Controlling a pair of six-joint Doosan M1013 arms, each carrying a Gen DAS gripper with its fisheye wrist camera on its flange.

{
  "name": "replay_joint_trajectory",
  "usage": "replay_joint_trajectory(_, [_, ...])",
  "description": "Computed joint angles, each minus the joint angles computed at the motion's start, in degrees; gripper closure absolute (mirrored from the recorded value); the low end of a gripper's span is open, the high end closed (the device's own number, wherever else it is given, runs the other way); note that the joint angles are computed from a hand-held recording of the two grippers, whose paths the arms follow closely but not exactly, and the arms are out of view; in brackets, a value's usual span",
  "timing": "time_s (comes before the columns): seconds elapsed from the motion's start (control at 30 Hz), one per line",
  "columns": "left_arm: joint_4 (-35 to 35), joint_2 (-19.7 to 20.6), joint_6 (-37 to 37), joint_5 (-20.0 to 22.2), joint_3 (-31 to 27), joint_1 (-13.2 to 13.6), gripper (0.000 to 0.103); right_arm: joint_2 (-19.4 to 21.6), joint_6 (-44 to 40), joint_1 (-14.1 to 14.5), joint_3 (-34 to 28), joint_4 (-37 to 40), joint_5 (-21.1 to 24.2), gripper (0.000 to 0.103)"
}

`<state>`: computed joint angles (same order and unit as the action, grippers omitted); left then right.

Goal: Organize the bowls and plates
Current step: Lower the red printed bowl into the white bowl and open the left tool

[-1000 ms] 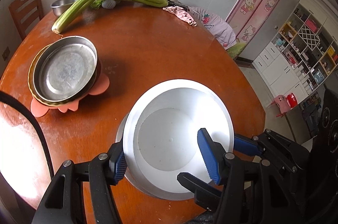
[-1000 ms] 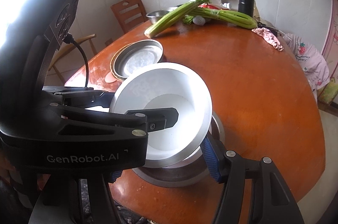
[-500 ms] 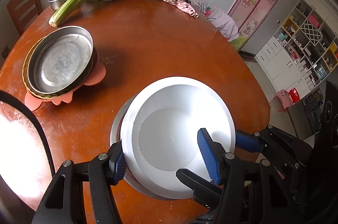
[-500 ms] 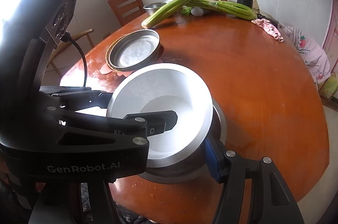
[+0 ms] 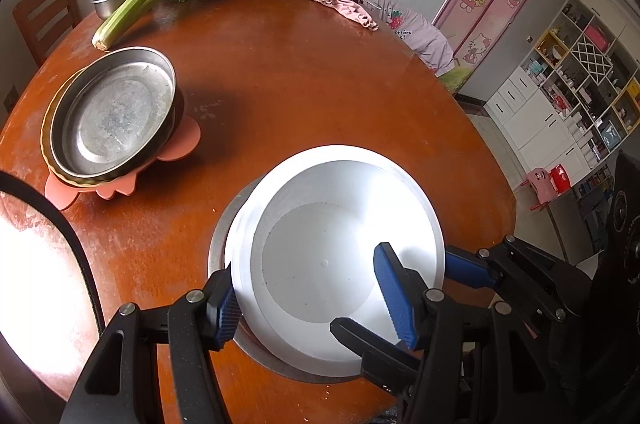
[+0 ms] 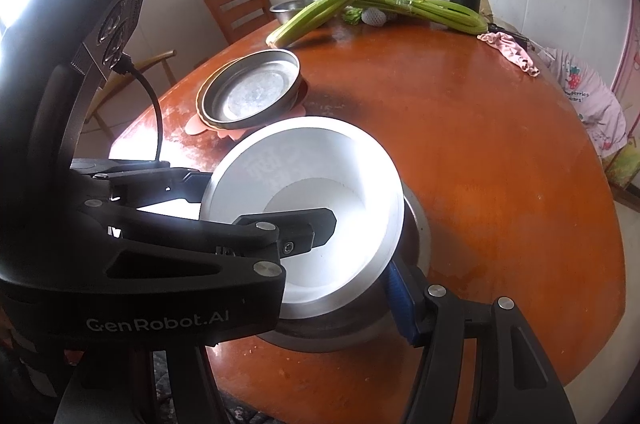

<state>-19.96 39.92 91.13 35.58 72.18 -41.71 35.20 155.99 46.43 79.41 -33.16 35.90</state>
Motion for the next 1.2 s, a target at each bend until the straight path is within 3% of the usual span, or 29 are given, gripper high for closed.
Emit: replay_joint_trajectory(1.2, [1.61,-1.26,-1.99,-2.02,1.37,0.18,0.043,-0.65,2.51,0.59,0.69,-3.61,1.21,0.038])
